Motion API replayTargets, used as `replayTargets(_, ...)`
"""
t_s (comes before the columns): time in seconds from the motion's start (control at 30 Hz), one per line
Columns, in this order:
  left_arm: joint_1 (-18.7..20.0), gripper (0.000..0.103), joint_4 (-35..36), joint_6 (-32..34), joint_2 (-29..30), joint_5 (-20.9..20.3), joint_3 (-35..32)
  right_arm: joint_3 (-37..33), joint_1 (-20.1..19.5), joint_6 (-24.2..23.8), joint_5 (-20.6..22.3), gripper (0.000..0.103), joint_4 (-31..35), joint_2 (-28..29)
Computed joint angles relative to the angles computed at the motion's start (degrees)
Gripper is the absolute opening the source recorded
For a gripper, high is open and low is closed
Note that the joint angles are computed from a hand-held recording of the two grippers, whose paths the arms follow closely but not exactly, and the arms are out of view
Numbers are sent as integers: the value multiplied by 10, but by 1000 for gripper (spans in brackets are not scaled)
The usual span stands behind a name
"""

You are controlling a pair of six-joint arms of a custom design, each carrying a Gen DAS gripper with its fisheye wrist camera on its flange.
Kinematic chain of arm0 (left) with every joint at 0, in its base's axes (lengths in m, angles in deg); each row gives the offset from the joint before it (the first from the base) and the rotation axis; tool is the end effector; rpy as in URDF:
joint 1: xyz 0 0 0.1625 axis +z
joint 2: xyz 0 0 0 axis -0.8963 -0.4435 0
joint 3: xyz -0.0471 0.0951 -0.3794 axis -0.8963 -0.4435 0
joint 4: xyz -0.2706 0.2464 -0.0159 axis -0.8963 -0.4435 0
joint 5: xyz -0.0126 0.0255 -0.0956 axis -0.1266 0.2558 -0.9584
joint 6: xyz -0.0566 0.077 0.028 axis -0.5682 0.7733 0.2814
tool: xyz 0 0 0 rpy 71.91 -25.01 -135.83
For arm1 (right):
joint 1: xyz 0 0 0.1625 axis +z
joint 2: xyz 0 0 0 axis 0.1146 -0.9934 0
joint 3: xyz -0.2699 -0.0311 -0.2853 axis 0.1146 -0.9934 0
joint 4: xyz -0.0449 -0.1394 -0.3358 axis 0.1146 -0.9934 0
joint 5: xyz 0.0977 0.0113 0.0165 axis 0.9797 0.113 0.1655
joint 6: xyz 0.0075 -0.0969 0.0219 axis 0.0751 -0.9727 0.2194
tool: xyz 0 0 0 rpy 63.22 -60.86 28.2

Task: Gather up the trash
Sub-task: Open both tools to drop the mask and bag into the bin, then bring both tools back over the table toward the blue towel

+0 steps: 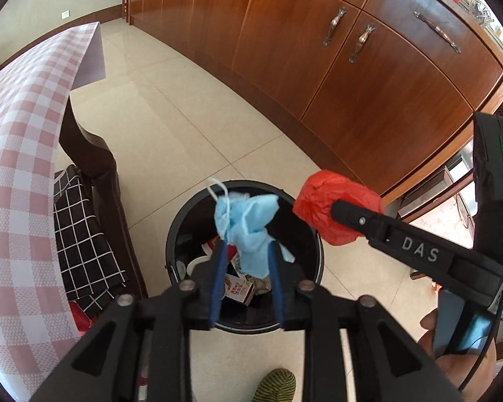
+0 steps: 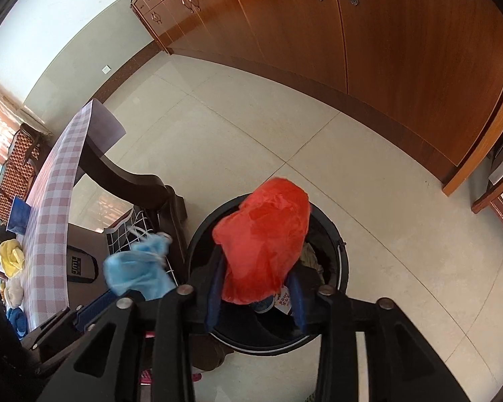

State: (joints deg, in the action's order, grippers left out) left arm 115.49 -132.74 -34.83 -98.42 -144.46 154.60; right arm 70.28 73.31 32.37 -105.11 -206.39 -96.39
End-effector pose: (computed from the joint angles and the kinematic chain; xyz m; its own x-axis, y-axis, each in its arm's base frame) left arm -0.2571 -0.6130 -0.0529 -0.7807 0.4540 -0.4293 0.5404 0.8355 -0.0992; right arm -0.0181 -0.5945 0.1930 -0.8202 0.4202 0.3882 0.0734 0.7503 -0.6570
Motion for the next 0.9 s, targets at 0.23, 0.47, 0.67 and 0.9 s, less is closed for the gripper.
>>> replayTargets(0.23, -5, 48, -28, -3, -23, -9, 29, 20, 13, 7, -16, 50, -57, -11)
replayTargets(0.47, -17, 48, -71, 6, -82, -18, 92, 57, 42, -1, -31, 50, -122, -18)
replayTargets(0.67, -22, 48, -112, 20, -138, -9, 142, 95, 78, -15, -61, 61, -201, -10)
replayTargets(0.9, -18, 48, -164, 42, -186, 33, 183, 116, 119, -31, -70, 63, -243, 16)
